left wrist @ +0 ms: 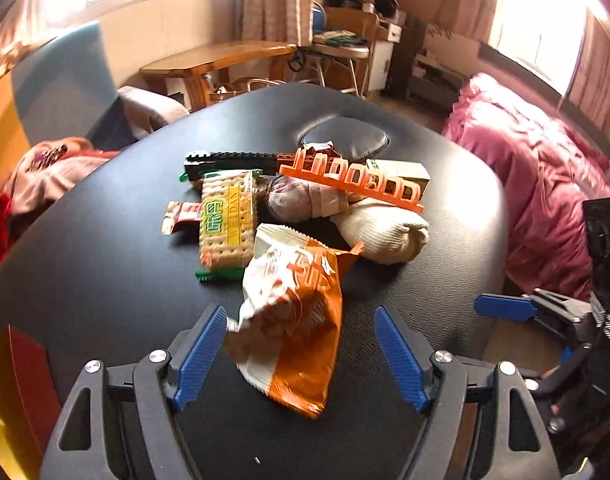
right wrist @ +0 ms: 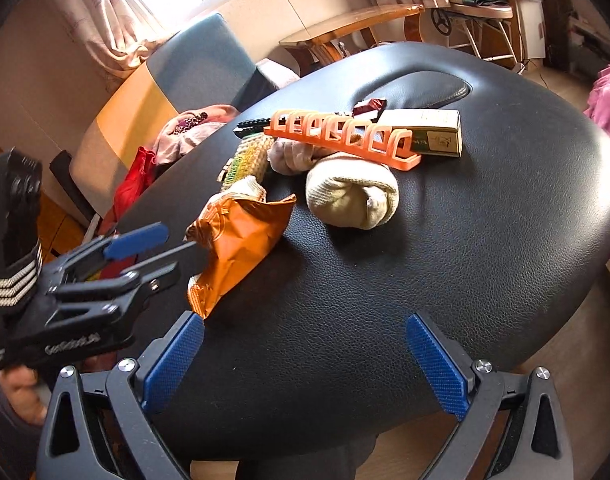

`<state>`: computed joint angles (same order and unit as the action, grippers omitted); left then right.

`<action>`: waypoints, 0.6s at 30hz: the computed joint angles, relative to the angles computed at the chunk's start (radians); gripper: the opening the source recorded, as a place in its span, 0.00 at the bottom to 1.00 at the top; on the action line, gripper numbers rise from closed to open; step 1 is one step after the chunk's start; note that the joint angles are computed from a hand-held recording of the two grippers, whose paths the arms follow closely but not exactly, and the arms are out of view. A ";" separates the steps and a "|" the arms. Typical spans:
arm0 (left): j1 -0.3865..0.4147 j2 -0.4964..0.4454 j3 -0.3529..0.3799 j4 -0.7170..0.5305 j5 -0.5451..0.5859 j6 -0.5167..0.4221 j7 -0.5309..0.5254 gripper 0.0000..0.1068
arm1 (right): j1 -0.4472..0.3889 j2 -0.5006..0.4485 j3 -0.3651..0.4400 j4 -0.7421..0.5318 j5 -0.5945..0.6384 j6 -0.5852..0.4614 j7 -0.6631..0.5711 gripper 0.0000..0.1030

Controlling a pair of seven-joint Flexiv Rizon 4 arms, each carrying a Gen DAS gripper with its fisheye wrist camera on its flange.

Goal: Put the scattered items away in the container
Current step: 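Grasp the orange-and-white snack bag with the left gripper and lift it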

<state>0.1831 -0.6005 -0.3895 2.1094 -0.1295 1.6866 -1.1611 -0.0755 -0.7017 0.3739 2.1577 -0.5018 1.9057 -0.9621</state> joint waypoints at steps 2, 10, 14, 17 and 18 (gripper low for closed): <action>-0.010 -0.013 0.014 -0.025 -0.002 -0.031 0.012 0.73 | 0.001 -0.004 -0.002 -0.005 0.001 0.001 0.002 0.99; -0.066 -0.059 0.063 -0.090 -0.055 -0.116 0.061 0.69 | 0.018 -0.017 -0.020 -0.021 0.007 -0.005 -0.004 0.99; -0.077 -0.066 0.079 -0.063 -0.075 -0.066 0.046 0.61 | 0.036 -0.017 -0.032 -0.020 0.022 0.000 -0.013 1.00; -0.052 -0.052 0.060 -0.010 -0.076 -0.009 0.006 0.59 | 0.033 -0.019 -0.029 -0.020 0.023 0.012 -0.017 1.00; -0.045 -0.046 0.058 0.008 -0.073 0.008 -0.012 0.59 | 0.031 -0.019 -0.027 -0.021 0.022 0.015 -0.016 1.00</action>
<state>0.1383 -0.6464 -0.3313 2.1178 -0.2023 1.6945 -1.1728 -0.0445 -0.7208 0.3468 2.1371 -0.4796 1.9209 -0.9783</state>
